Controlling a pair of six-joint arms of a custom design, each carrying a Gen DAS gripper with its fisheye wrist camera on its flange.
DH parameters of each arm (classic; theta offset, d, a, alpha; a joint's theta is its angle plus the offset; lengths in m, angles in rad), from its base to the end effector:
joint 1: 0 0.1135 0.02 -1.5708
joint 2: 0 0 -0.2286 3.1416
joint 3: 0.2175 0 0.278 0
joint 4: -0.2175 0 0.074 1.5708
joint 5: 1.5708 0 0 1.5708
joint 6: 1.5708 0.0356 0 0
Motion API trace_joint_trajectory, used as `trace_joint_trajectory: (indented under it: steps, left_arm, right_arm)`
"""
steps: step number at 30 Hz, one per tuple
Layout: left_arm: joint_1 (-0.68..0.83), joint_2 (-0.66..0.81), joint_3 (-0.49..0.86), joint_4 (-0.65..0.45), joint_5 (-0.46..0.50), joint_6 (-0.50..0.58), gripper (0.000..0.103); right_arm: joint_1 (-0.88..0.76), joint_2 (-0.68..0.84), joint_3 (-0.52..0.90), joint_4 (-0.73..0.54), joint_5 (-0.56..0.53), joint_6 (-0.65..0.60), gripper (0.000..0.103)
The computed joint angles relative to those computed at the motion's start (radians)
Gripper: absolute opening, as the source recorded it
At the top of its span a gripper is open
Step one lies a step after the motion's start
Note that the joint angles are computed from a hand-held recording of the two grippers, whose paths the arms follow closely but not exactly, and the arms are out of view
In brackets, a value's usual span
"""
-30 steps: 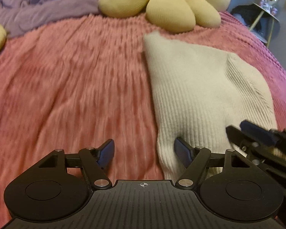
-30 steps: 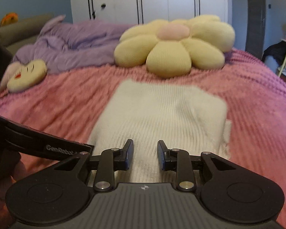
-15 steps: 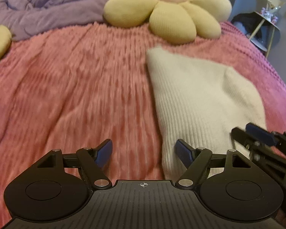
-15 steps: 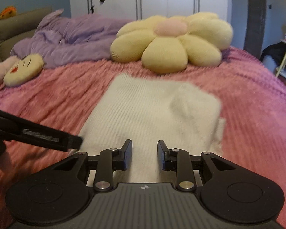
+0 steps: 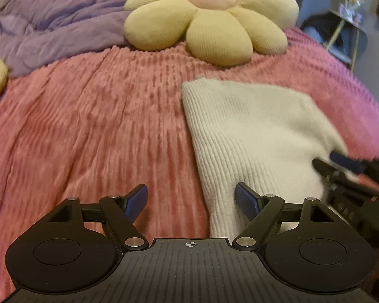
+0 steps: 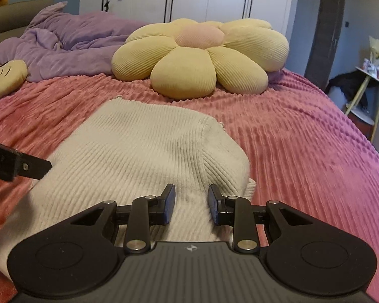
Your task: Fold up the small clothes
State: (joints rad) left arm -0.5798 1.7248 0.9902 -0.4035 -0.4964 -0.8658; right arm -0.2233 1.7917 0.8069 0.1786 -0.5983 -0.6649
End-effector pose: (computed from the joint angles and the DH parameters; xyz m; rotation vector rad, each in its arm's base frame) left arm 0.2945 -0.1726 0.1064 -0.4931 2.4496 0.1114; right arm 0.3377 -0.0561 0.0689 -0.7489 2.0894 0.2329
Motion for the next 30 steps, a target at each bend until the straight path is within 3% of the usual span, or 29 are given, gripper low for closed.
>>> trace_joint_trajectory:
  steps: [4,7,9,12,16,22,26,30]
  left_arm:
    - [0.021,0.044,0.013,0.004,0.01,0.012,0.086]
    - [0.02,-0.017,-0.034,-0.005,0.025,-0.021,0.083]
    - [0.0,-0.095,-0.096,-0.005,0.037,-0.04,0.076]
    - [-0.039,-0.222,-0.215,0.023,0.066,-0.112,0.075]
    - [-0.062,-0.289,-0.294,0.077,0.123,-0.188,0.074]
    - [-0.022,-0.257,-0.19,0.03,0.061,-0.159,0.074]
    - [0.022,-0.108,-0.054,0.019,0.081,-0.078,0.081]
    - [0.028,0.016,0.035,-0.05,0.031,-0.053,0.084]
  right_arm:
    - [-0.009,0.026,0.003,0.024,-0.017,-0.007,0.027]
    - [-0.007,-0.005,-0.003,-0.013,-0.004,-0.015,0.027]
    - [-0.022,-0.072,-0.018,-0.092,-0.007,-0.001,0.027]
    - [-0.13,-0.179,-0.063,-0.225,-0.115,0.008,0.032]
    - [-0.266,-0.208,-0.085,-0.389,-0.176,-0.108,0.04]
    - [-0.297,-0.255,-0.118,-0.395,-0.204,-0.15,0.04]
    - [-0.203,-0.28,-0.125,-0.309,-0.204,-0.044,0.038]
    - [-0.084,-0.239,-0.099,-0.266,-0.184,0.019,0.034]
